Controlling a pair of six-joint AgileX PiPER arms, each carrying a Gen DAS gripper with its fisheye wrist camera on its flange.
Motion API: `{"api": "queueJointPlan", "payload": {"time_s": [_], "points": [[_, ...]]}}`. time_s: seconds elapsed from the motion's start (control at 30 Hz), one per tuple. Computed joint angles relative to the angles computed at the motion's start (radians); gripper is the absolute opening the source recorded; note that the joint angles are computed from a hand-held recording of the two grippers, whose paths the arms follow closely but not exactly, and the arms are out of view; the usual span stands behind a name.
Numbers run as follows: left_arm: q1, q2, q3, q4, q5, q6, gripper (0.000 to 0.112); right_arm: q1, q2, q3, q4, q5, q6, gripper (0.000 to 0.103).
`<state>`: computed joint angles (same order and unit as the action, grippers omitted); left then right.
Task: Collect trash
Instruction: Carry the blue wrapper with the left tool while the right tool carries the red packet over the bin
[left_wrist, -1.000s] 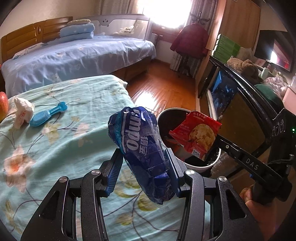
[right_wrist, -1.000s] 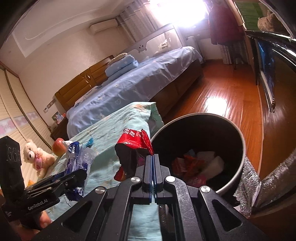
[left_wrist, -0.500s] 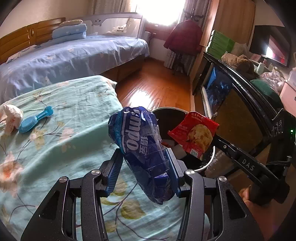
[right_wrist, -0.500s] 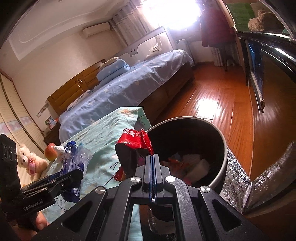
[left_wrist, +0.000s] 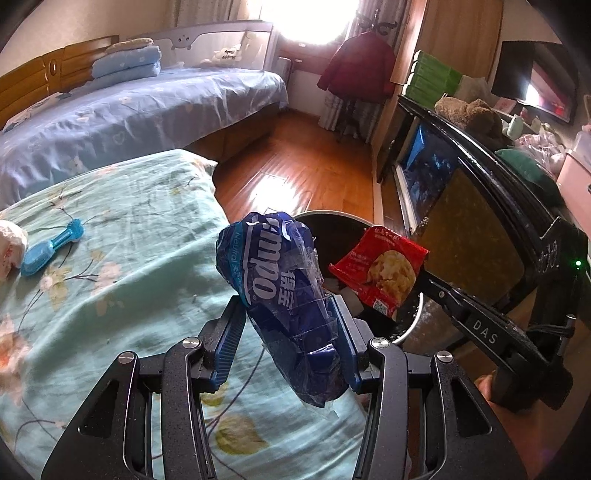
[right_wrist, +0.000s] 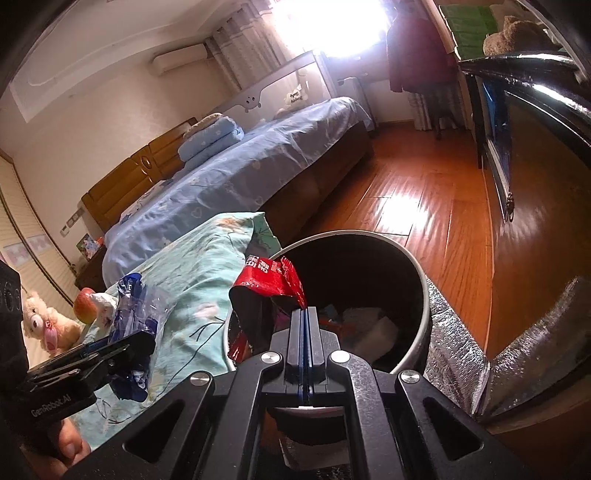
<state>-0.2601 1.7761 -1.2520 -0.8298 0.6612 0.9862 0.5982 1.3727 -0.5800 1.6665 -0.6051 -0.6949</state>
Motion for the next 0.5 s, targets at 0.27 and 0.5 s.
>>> {"api": "queueJointPlan", "payload": {"time_s": [0.27,0.5], "points": [[-0.021,0.010,-0.019,0.017,-0.005,-0.020,0.046,-0.021,-0.012,0.005,0.003,0.000,-0.022,0.000],[-0.044,0.024,-0.039,0.032,-0.006,-0.039,0.046,-0.049,-0.014,0.010,0.003,0.016,-0.035,0.000]]}}
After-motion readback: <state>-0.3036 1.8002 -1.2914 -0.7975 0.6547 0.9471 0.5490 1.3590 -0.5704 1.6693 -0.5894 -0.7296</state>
